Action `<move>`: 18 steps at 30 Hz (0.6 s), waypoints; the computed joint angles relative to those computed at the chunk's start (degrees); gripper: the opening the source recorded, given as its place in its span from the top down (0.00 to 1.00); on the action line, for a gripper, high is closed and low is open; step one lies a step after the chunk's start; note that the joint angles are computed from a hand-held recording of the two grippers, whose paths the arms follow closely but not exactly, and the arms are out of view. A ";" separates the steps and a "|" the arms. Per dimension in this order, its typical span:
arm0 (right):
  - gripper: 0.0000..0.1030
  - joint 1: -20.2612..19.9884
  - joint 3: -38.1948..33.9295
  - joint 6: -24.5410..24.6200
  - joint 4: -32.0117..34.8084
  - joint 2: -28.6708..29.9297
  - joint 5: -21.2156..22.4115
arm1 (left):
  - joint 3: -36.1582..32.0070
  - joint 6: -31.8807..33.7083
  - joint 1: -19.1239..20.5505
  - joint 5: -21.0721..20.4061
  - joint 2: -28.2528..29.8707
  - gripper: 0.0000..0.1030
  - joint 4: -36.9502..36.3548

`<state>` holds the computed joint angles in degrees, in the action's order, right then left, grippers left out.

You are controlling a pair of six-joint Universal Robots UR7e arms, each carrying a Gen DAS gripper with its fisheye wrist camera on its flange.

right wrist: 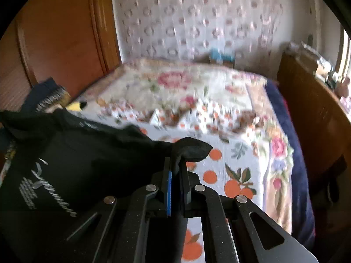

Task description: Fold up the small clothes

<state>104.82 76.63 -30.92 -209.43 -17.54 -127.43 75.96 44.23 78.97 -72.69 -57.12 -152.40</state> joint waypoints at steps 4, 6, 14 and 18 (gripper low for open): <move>0.96 2.65 4.34 -4.23 -9.30 -0.43 -0.69 | 3.67 -0.51 0.23 -1.59 -2.76 0.98 -1.89; 0.96 3.87 6.95 -5.63 -13.79 -0.62 -0.79 | 6.11 -0.57 0.29 -2.65 -4.55 0.98 -3.01; 0.96 6.52 17.64 -7.29 -27.42 -1.04 -1.16 | 14.93 0.21 0.80 -5.32 -11.32 0.98 -5.93; 0.96 7.68 20.91 -7.36 -33.08 0.51 -2.02 | 18.64 0.11 1.60 -6.75 -15.11 0.98 -7.48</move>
